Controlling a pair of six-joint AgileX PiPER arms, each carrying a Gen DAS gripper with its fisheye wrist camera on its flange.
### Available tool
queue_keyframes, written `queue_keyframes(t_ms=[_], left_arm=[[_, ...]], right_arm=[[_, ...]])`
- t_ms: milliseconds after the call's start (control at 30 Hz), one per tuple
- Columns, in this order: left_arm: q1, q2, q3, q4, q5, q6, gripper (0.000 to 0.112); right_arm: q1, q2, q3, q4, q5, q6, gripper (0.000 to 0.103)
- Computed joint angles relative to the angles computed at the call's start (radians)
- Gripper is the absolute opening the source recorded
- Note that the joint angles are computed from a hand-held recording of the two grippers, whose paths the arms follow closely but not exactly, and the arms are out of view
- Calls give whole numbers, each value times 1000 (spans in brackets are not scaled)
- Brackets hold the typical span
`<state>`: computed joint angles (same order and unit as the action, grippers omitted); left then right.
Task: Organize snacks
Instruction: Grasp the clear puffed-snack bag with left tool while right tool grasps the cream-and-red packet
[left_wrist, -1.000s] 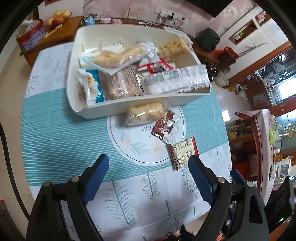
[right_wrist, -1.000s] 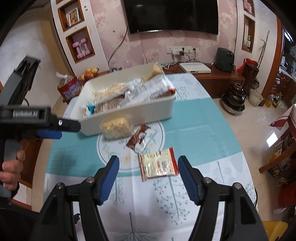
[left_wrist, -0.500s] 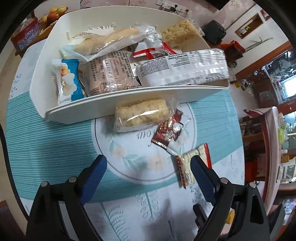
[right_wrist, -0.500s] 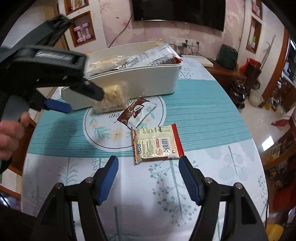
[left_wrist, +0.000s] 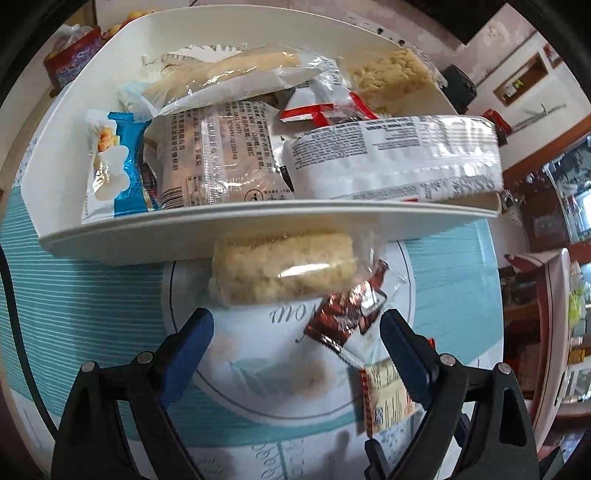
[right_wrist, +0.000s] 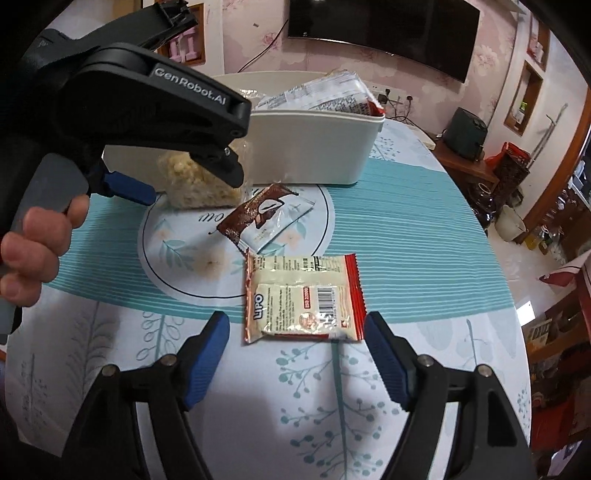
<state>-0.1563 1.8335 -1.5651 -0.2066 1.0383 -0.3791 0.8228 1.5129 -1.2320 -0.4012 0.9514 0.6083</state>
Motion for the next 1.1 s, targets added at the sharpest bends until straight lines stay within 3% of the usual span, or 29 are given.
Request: queue_keyframes(t_ms=[333,433,533,833,1100], left_arm=[[-26,77,-38,47,-23,-109,91],[-30,92,-47,59,-28,-136,91],[-27,101,-44,73,-51,-162,91],[-14,130,-106,93,-25,-185,91],[-46,138,-143,141,1,-260,78]], right_arm=[[-74,34,-6,80,-56,-153,77],[-92,40,-9,114,-68,-191,84],[-112,54,-16,152,-73,-227,85],[-156,99,-49,220,-70,-314,85],[-202,107,-63,273,-73,-368,84]])
